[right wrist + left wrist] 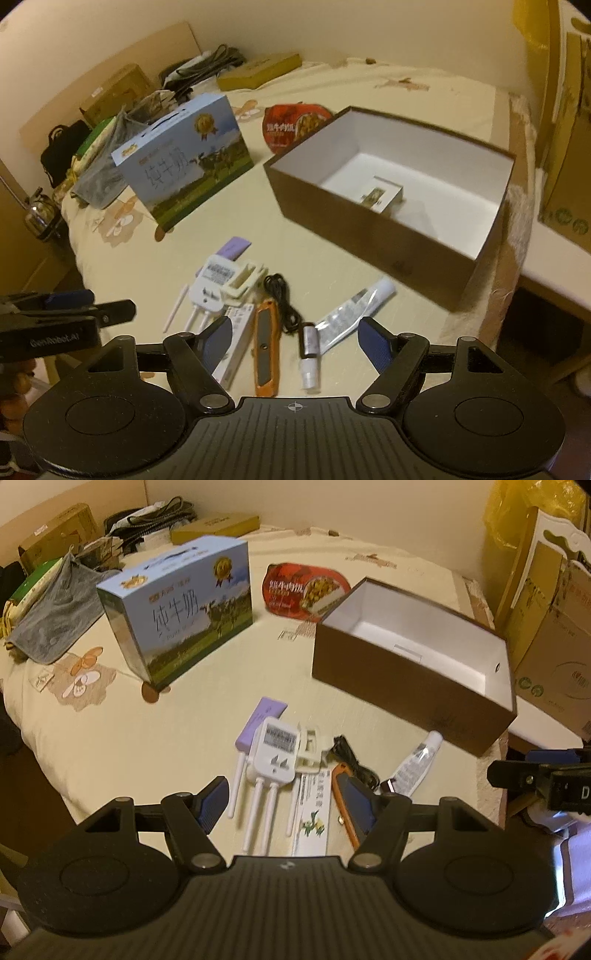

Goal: Organize rigid objects
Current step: 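Move both tools back toward the remaining items on the bed, then grasp the white ointment box with the left tool while the right tool grasps the brown bottle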

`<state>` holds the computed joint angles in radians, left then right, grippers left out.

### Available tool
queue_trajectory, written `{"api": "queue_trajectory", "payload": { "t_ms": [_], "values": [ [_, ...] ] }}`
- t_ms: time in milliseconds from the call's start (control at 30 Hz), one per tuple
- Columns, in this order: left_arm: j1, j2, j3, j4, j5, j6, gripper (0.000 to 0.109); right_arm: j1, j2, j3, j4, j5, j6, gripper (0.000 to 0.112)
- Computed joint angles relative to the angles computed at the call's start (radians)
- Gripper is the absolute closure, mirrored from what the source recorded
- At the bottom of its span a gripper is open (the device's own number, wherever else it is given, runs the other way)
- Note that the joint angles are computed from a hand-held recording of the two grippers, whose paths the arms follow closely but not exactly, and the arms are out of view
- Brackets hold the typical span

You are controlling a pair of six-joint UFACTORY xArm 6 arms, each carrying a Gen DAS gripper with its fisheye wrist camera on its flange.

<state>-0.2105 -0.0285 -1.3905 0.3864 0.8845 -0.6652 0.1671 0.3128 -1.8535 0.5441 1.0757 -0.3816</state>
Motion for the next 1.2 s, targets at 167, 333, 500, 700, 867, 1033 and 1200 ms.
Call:
{"api": "queue_trajectory", "payload": {
  "t_ms": [167, 333, 500, 700, 867, 1033, 1200],
  "values": [
    [0.007, 0.001, 0.033, -0.022, -0.01, 0.006, 0.044, 0.01, -0.001, 0.036, -0.026, -0.014, 0.006, 0.04],
    [0.011, 0.013, 0.058, -0.043, -0.031, 0.018, 0.044, 0.018, -0.012, 0.091, -0.045, -0.046, -0.014, 0.041],
    [0.008, 0.035, 0.072, -0.064, -0.047, 0.04, 0.044, 0.025, -0.009, 0.127, -0.045, -0.054, -0.038, 0.05],
    [0.01, 0.072, 0.077, -0.085, -0.067, 0.068, 0.045, 0.034, 0.006, 0.152, -0.053, -0.063, -0.055, 0.058],
    [0.015, 0.107, 0.073, -0.1, -0.088, 0.084, 0.047, 0.044, 0.043, 0.139, -0.061, -0.077, -0.063, 0.065],
    [0.023, 0.147, 0.064, -0.111, -0.108, 0.104, 0.048, 0.056, 0.09, 0.115, -0.078, -0.085, -0.062, 0.069],
    [0.029, 0.188, 0.049, -0.133, -0.123, 0.137, 0.05, 0.065, 0.132, 0.094, -0.086, -0.093, -0.059, 0.069]
  ]
}}
